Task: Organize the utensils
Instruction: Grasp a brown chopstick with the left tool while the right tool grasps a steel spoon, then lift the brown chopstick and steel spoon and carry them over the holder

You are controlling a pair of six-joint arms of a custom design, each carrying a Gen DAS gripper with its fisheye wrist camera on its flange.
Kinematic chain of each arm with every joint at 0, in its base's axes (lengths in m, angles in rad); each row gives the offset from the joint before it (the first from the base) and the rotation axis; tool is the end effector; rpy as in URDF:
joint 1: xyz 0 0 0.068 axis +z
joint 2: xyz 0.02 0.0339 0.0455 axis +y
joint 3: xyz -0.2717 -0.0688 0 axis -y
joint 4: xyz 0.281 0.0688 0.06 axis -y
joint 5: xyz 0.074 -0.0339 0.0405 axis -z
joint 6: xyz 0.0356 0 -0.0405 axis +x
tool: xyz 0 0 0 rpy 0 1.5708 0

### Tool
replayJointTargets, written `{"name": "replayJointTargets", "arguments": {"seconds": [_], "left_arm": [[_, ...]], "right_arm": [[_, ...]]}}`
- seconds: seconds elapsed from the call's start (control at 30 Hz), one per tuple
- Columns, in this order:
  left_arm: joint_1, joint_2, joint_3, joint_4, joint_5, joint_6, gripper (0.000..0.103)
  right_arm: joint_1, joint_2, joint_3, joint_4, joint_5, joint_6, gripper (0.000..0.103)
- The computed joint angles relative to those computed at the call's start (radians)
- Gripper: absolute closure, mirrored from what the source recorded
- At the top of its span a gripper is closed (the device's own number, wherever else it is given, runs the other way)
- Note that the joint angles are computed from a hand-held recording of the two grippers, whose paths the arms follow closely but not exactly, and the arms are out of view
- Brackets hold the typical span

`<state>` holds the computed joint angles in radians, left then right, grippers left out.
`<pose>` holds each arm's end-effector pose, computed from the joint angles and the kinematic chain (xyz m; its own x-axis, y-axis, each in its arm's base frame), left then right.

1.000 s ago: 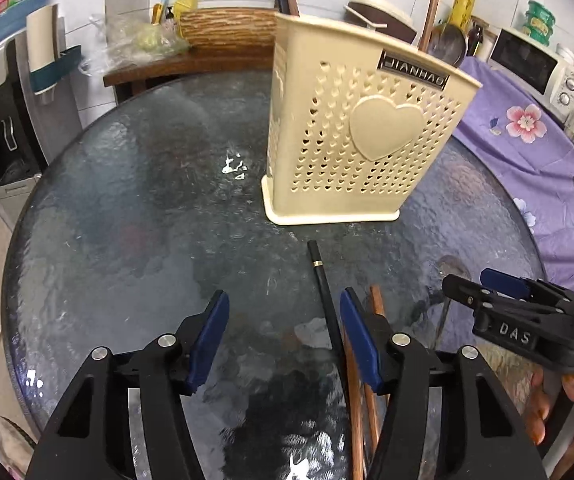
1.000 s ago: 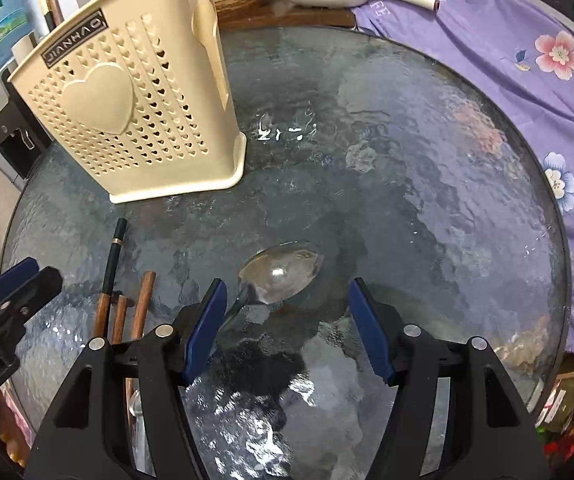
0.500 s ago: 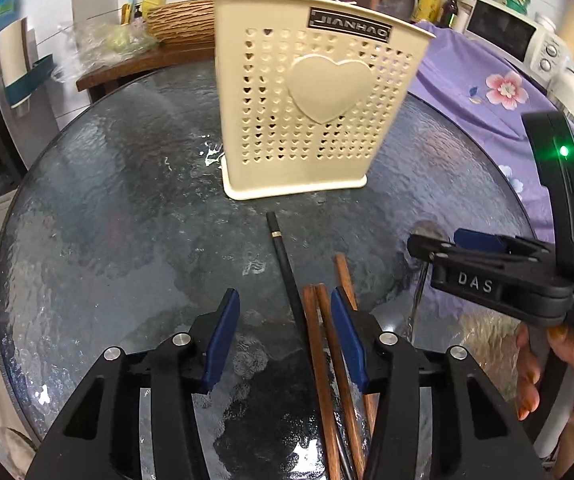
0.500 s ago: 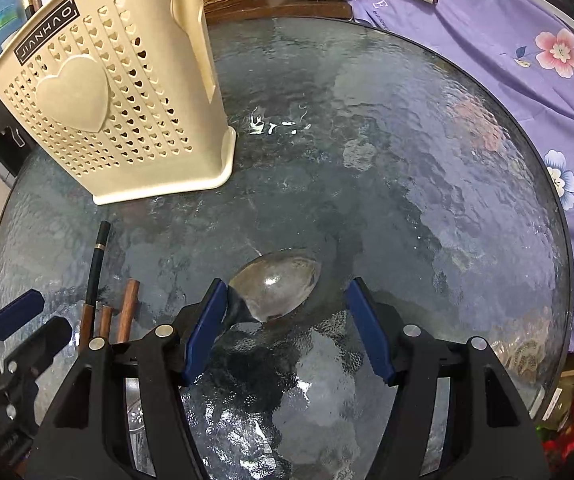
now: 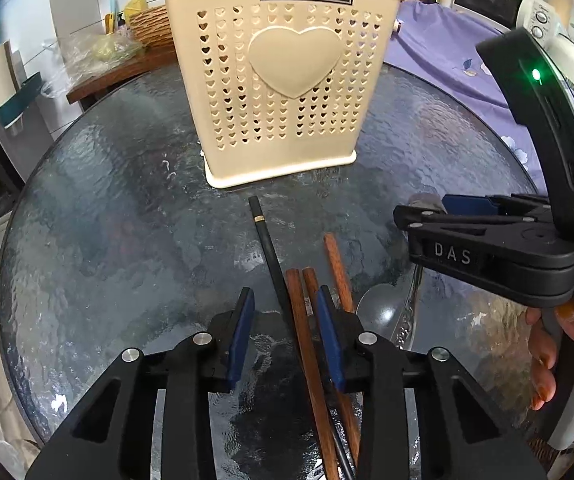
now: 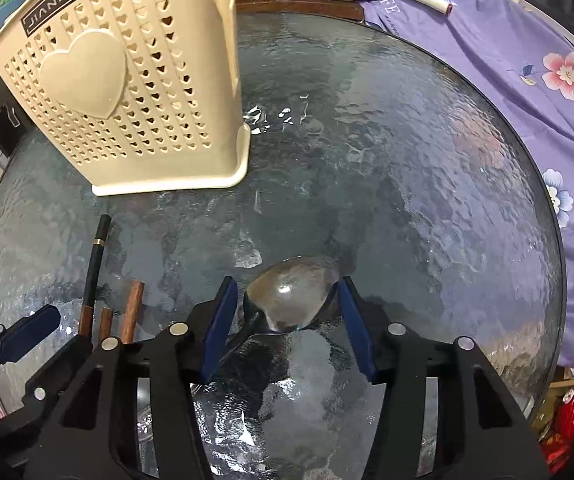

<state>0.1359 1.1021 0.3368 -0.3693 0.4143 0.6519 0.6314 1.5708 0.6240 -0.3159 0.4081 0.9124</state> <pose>0.1867 0.0111 0.1079 -0.6869 0.4666 -0.5572 0.5802 0.8138 -0.0337 0.2224 0.1452 0.0906 -0.8223 0.2981 -0.4847 0.3364 0.9417 0.0085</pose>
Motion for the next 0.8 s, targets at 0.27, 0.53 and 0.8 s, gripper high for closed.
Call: {"name": "replayJointTargets", "arguments": {"seconds": [0.27,0.53,0.8], "left_arm": [[-0.008,0.055,0.002,0.032,-0.006,-0.001,0.086],[0.006,0.093,0.018,0.034,0.011,-0.003,0.093],[0.063,0.085,0.056,-0.025,0.066,0.035,0.094]], "right_arm": [[0.024,0.021,0.026,-0.014,0.0,0.013,0.056],[0.009,0.017,0.02,-0.002,-0.011,-0.011,0.057],[-0.022,-0.039,-0.039,0.061,-0.046,-0.061,0.057]]}}
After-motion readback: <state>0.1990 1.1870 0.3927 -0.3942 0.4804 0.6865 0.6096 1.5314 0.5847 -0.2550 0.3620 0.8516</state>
